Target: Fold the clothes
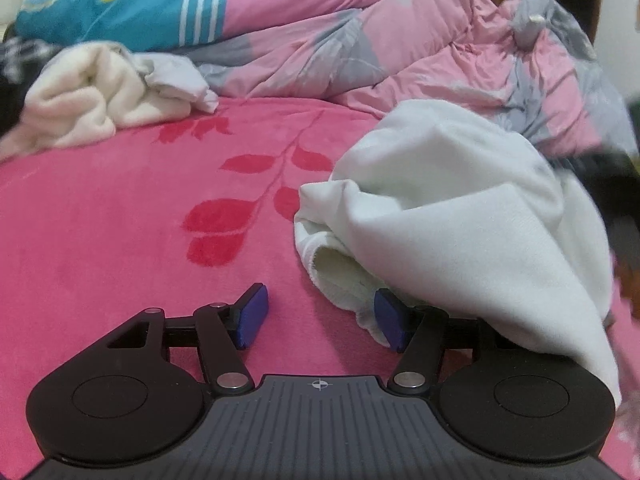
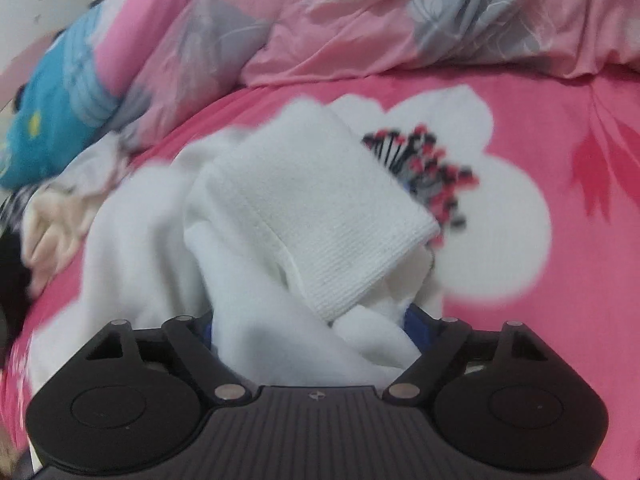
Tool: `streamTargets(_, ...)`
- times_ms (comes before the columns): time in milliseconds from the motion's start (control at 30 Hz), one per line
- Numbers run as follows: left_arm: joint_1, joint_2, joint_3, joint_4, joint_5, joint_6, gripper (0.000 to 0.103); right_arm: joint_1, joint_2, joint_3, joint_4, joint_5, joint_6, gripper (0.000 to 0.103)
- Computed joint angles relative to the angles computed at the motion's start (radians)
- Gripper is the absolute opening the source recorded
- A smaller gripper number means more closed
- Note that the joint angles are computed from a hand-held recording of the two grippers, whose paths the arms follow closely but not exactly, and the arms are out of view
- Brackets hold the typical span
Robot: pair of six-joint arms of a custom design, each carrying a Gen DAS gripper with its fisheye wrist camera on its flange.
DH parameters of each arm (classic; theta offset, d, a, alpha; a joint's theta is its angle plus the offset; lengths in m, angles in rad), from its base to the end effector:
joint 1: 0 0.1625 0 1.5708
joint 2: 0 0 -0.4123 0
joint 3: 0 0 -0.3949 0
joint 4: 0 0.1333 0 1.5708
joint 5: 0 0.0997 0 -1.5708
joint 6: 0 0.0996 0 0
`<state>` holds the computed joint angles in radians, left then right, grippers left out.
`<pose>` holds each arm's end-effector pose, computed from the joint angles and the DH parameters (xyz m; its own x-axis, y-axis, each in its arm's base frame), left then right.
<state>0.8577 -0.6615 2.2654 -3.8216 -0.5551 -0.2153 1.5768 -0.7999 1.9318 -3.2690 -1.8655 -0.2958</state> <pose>-0.1122 -0.4629 0.0393 -0.8283 -0.1706 -0.5337 0.3532 0.5805 -0.7337 0.1079 -0.5897 0.0738 -0.9147 -0.1024 0.3909 -0.2840 0.8510 -0.4418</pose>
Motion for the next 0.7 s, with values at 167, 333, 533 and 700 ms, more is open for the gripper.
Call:
streamTargets(167,-0.016,-0.03,0.039,0.001,-0.043,-0.059,0.06,0.035,-0.045,0.173,-0.155,-0.017,-0.048,0.082)
streamTargets(333,-0.028,-0.065,0.086,-0.03,-0.079,-0.096,0.058,0.017,-0.103,0.325,-0.221,0.108,0.005,0.071)
streamTargets(533,-0.036,-0.113,0.134,-0.015,-0.067,-0.13,0.06,-0.056,-0.146,0.471,-0.315,0.306,0.077,0.069)
streamTargets(700,-0.038,-0.137,0.159,0.001,-0.047,-0.161,0.063,-0.029,-0.25,0.552,-0.389,0.322,0.04,0.074)
